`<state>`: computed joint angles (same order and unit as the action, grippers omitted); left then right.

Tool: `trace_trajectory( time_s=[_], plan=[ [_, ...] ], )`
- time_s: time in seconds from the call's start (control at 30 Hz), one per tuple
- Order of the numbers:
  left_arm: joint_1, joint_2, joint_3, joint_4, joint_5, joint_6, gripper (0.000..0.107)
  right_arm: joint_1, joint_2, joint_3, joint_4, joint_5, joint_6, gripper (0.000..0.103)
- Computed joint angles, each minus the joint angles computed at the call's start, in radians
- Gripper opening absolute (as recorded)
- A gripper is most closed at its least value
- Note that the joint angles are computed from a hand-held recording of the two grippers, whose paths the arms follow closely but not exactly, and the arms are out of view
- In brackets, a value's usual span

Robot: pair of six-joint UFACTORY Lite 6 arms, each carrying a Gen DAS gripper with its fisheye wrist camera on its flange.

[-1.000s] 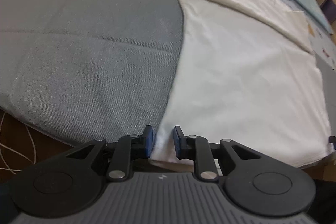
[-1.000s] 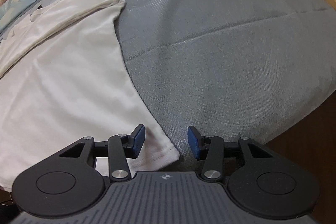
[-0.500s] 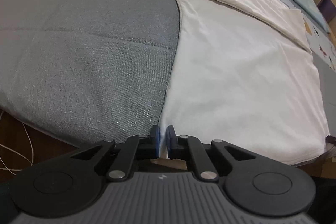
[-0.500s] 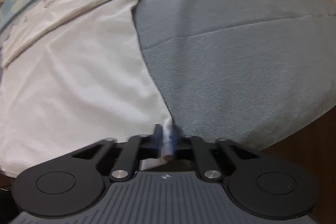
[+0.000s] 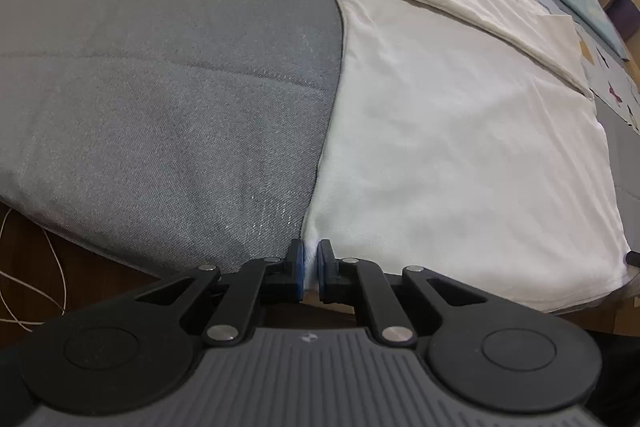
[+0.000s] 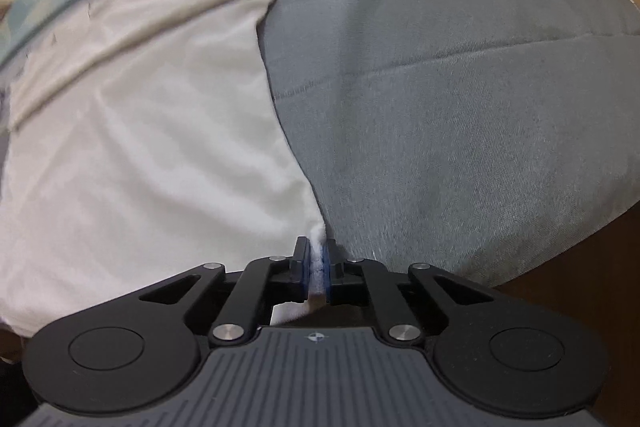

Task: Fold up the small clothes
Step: 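Grasp the white shirt hem with both tools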

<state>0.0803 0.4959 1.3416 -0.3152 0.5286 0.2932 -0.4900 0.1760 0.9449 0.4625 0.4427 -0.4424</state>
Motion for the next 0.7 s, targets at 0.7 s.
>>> trace_trajectory(
  time_s=[0.7],
  plan=[
    [-0.025, 0.008, -0.007, 0.079, -0.005, -0.054, 0.014, 0.012, 0.038, 0.013, -0.035, 0.023, 0.025, 0.013]
  ],
)
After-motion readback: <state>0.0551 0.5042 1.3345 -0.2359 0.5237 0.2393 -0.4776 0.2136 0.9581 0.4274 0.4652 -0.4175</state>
